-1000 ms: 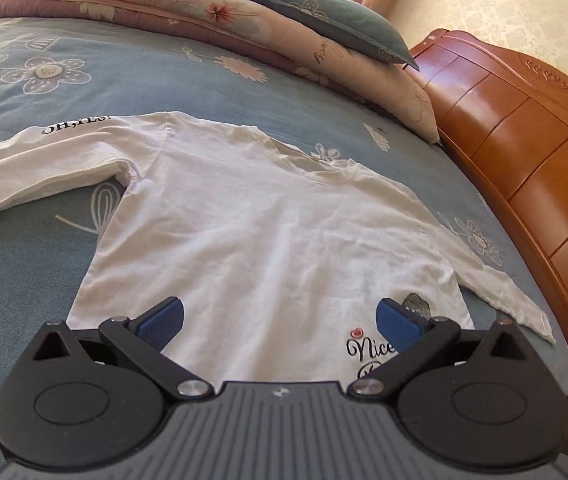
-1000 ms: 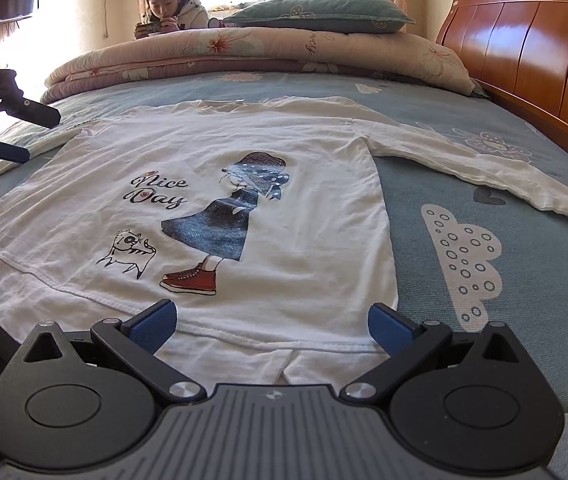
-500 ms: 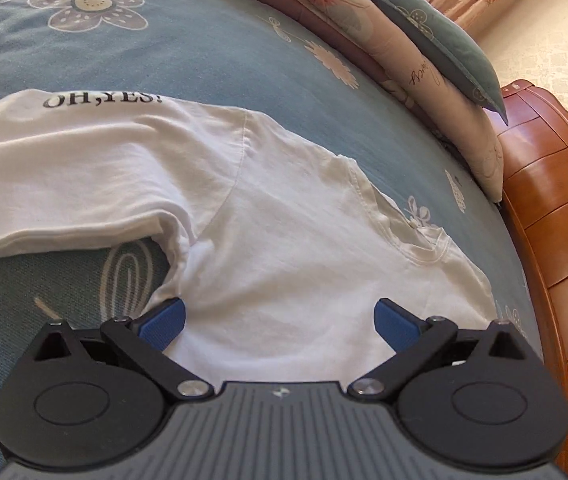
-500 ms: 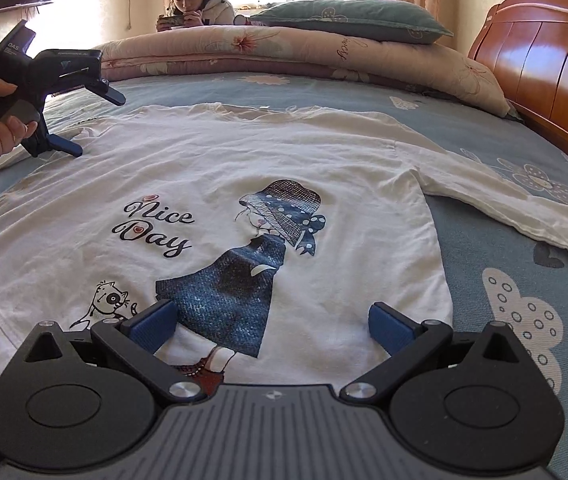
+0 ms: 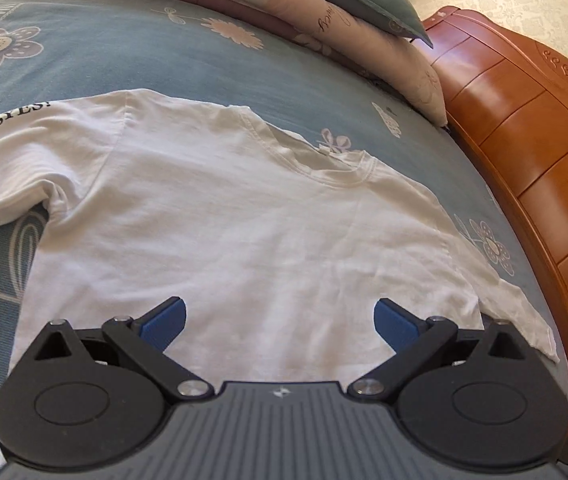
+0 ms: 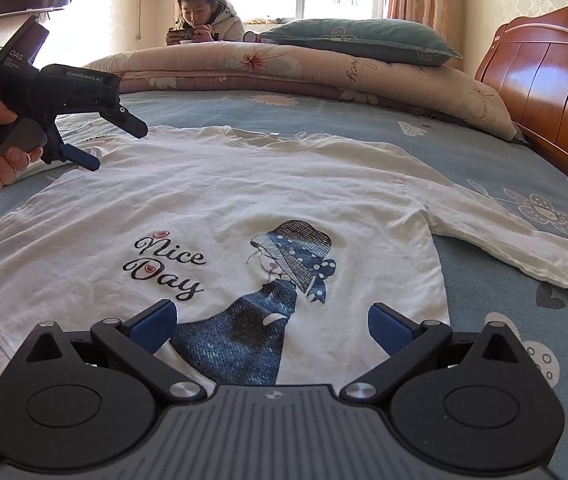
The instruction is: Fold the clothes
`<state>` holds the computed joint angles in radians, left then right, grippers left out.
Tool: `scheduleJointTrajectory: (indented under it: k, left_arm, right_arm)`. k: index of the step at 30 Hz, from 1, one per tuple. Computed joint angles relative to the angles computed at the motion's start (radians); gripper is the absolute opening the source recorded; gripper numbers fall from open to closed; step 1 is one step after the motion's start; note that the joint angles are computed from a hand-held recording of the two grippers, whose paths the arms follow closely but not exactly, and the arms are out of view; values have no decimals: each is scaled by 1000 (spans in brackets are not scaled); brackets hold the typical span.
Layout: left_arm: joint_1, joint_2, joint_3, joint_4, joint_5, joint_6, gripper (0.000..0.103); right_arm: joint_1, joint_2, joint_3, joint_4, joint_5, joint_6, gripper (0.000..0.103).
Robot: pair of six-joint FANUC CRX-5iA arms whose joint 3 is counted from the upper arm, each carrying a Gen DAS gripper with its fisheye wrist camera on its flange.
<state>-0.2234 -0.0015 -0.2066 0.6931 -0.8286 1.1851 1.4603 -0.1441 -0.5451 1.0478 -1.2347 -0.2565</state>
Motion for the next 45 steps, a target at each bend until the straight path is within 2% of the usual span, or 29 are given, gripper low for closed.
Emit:
scheduleJointTrajectory:
  k: [3,5,7,10,12,14,16,18,20,24,26,29,36,38,40,42,45]
  left_arm:
    - [-19,-9,-6,-85,40,-1,100]
    - [-30,-19,-6,-168,77,24,100]
    - [-15,-30,-3,-222,85,59,100]
    - [20,-45,-36,-179,96,9,100]
    - [17,-46,-17,-235,88,31,100]
    - [-7,-32,34,-358,74,98,100]
    - [-27,-25,69,-433,52,158,100]
    - [-48,-16,113,-487,-9,224,100]
    - [-52,-28,110,-466,-39,208,100]
    - [-89,-85,84,-449,-93,170,100]
    - [-103,-121,52,-423,-98,132,100]
    - [-129,-181,-3,-399,-92,81,101]
    - [-194,-231,-71,-395,-107,66,101]
    - [-212,-233,-86,-414,-115,94,101]
    - [-240,-267,-114,-468,-71,117,102]
    - [-263,-293,-123,-514,-72,160,102]
    - [-281,-344,-165,-532,-67,157,102]
  right_arm:
    - [-75,29,26,30,115,49,103]
    - [-104,60,58,4,141,97,103]
    - [-97,83,96,-80,96,151,103]
    - [-43,22,36,-116,51,86,103]
    - [14,-23,8,-148,-13,64,103]
    - [77,-68,-18,-181,-80,37,103]
    - [133,-95,-27,-211,-139,10,103]
    - [166,-106,-20,-234,-167,8,103]
    - [178,-92,1,-238,-189,7,103]
    - [154,-72,16,-197,-123,-10,103]
    - [137,-46,38,-192,-97,26,103]
    - [123,9,95,-251,-113,95,103]
    - [194,-34,70,-284,-179,-38,103]
    - [205,-28,75,-290,-197,-53,103]
    - [207,-22,78,-290,-205,-66,103]
    - [209,-18,77,-286,-209,-74,103]
    - [222,-19,61,-267,-214,-95,103]
